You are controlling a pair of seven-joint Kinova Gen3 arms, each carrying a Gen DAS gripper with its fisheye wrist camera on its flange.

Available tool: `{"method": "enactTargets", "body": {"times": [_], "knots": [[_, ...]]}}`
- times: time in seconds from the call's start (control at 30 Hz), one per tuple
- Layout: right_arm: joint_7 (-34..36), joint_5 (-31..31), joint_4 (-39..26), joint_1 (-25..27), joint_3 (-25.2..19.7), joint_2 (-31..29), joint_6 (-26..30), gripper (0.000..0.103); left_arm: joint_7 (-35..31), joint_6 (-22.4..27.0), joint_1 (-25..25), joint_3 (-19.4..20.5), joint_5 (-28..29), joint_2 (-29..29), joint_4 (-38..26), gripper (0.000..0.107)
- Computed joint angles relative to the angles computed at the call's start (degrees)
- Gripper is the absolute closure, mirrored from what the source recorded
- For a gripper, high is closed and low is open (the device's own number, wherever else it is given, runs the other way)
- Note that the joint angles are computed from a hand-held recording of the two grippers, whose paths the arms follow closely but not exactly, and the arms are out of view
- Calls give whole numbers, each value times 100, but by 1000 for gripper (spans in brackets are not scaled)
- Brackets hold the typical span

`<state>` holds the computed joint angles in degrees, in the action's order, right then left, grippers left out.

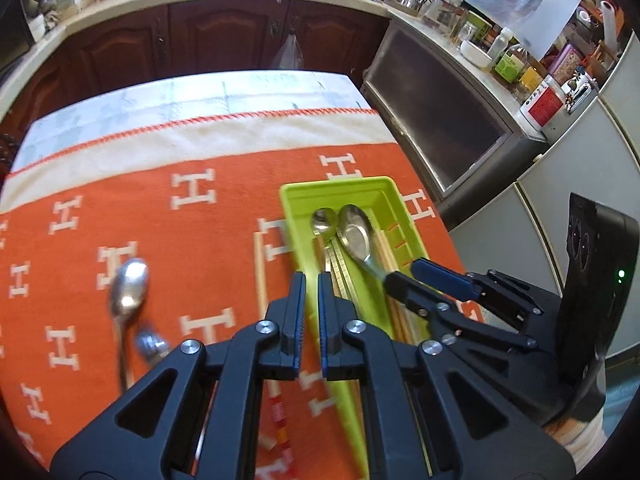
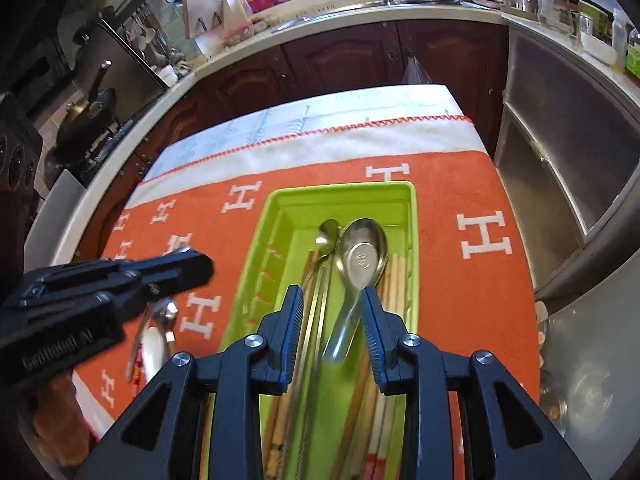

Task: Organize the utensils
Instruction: 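Move both tools back to the pile and grasp the white ceramic spoon with the right tool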

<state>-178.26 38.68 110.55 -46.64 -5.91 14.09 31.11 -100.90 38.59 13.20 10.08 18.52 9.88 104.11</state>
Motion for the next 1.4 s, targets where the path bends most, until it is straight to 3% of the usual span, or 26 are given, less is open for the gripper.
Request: {"method": "enactTargets", "body": {"times": [0.2, 0.37, 0.8, 1.23, 1.4], "knots": [[-592, 220, -42, -397, -201, -221, 243, 73, -505, 269, -362, -264, 119, -693, 334, 102], [-721, 373, -303, -590, -449, -163, 323, 73, -637, 86, -573, -554, -128, -1277, 812, 78], [862, -719, -1536, -991, -529, 784, 181, 73, -1396, -212, -1099, -1229, 1, -1826, 1724, 77], [2245, -2357, -1748, -780, -464, 1563, -546, 75, -2097, -300, -1401, -1439, 508, -1661, 2199, 77], [2661, -2931, -1799, -675, -409, 1724, -655, 79, -2232, -295, -1518, -1427, 611, -1583, 2225, 77]]}}
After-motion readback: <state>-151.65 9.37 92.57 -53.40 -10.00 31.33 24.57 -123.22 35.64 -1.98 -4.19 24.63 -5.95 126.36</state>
